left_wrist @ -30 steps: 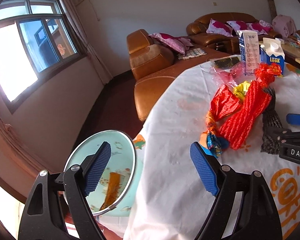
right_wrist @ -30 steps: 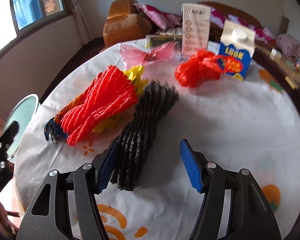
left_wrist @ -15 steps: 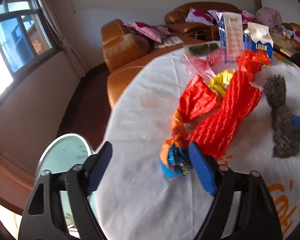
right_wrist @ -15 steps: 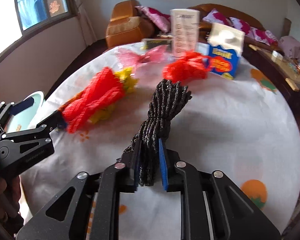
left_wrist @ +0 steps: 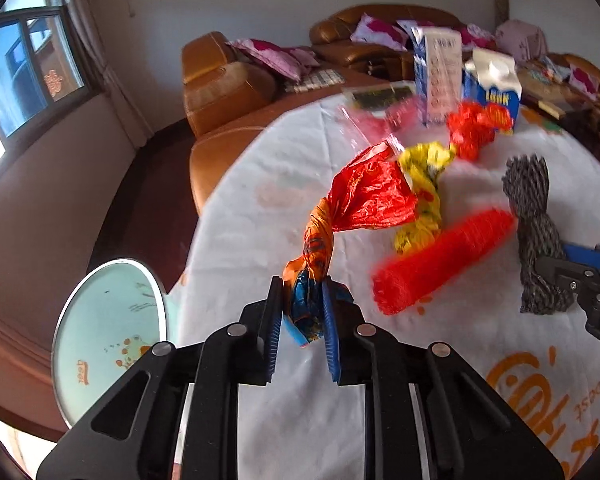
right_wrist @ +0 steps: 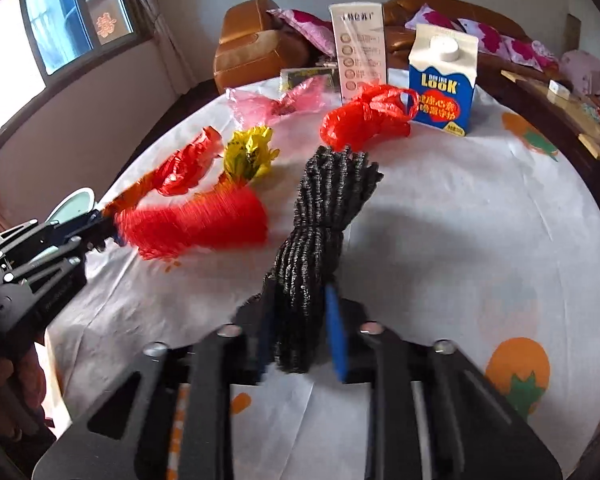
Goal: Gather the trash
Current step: 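Grasp the red-blue candy wrapper with the left tool while the right tool grasps the black mesh sleeve, then carry the candy wrapper and black mesh sleeve over the blue bin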
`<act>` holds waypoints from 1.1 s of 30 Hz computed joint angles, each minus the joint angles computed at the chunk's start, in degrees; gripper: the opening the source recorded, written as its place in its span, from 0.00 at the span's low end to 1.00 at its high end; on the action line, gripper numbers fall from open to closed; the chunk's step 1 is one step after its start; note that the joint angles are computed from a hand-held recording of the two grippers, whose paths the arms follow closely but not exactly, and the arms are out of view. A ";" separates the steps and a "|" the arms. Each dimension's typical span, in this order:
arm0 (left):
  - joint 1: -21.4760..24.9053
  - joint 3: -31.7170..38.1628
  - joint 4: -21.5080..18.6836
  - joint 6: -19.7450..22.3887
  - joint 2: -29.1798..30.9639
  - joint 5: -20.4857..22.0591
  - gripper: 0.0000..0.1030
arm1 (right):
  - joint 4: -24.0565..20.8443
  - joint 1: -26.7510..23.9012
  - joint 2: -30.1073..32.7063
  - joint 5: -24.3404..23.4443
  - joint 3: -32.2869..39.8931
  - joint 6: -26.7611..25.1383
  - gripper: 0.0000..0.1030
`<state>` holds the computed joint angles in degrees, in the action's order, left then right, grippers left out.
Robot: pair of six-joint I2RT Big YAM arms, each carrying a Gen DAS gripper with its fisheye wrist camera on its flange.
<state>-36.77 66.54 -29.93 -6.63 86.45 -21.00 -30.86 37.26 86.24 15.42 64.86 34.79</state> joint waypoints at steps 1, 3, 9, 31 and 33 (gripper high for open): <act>-0.11 -0.78 0.51 -0.23 -1.15 -0.52 0.18 | 0.23 0.13 -0.42 -0.03 -0.31 0.11 0.15; -0.50 -2.08 1.28 -0.28 -3.08 -1.93 0.18 | 0.62 0.55 -1.27 0.38 -0.99 0.21 0.14; -1.33 -4.70 2.50 -0.66 -6.99 -7.17 0.18 | 0.25 2.17 -3.85 5.48 -2.09 -0.49 0.13; 4.88 -10.19 -2.11 -3.97 -13.19 -20.01 0.18 | -0.80 6.93 7.18 5.94 13.99 -13.06 0.13; 5.65 -10.27 -2.25 -4.10 -13.41 -20.53 0.18 | -1.11 7.36 8.37 5.76 15.56 -13.97 0.13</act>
